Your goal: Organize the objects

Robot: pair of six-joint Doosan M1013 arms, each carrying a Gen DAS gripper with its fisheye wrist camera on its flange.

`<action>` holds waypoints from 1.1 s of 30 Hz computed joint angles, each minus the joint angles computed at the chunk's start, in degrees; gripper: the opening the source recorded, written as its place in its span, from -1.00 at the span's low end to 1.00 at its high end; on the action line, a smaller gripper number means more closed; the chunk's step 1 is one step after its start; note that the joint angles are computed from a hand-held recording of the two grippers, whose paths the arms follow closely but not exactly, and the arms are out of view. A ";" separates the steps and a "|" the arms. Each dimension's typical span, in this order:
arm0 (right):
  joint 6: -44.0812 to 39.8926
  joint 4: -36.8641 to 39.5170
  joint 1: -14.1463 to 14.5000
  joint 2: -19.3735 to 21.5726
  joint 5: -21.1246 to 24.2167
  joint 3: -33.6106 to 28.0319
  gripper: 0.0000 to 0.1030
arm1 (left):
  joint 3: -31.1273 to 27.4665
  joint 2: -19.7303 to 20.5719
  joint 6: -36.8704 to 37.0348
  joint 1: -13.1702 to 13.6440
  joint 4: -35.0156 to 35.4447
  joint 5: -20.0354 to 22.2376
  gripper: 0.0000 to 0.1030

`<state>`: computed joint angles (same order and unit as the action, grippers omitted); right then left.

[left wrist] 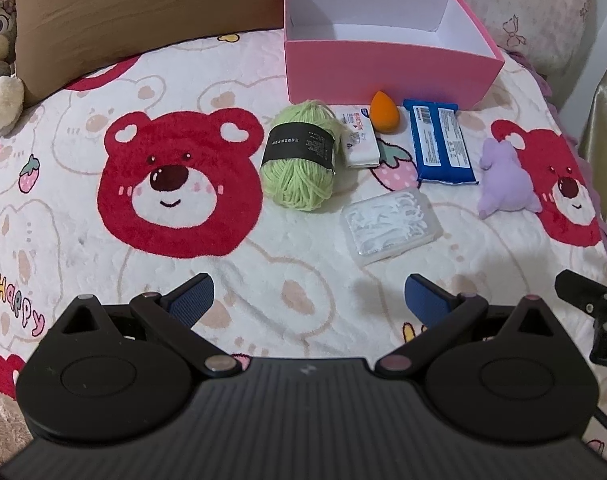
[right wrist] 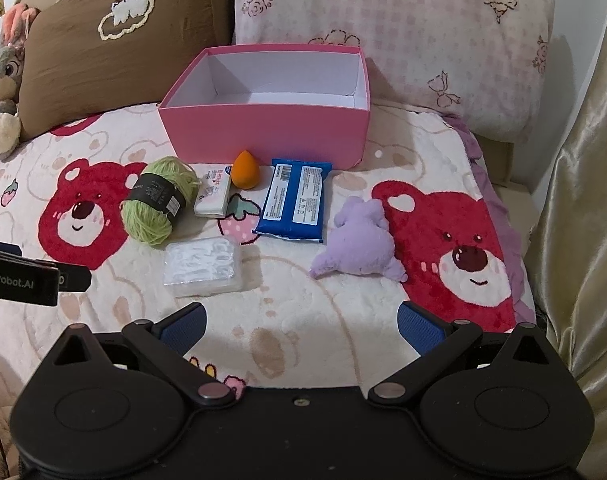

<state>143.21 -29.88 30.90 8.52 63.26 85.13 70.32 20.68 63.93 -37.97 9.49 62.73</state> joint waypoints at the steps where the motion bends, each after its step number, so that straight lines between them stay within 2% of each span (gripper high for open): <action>1: 0.00 -0.11 0.03 -0.01 0.05 0.00 1.00 | -0.05 0.03 -0.01 -0.01 -0.05 0.06 1.00; 19: 0.37 -0.21 -0.19 0.01 0.54 0.14 1.00 | -0.55 0.15 2.52 0.05 -1.73 0.65 1.00; 23: 1.08 -0.69 -0.31 -0.30 0.93 0.30 1.00 | -0.03 -0.48 1.78 0.26 -2.70 -0.72 1.00; 33: 2.00 -1.64 -0.26 -0.78 1.74 0.21 1.00 | 0.09 -1.03 2.17 0.19 -1.94 -1.07 1.00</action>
<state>145.21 -31.53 30.65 7.74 65.00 85.34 70.41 19.65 66.10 -37.78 7.55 61.66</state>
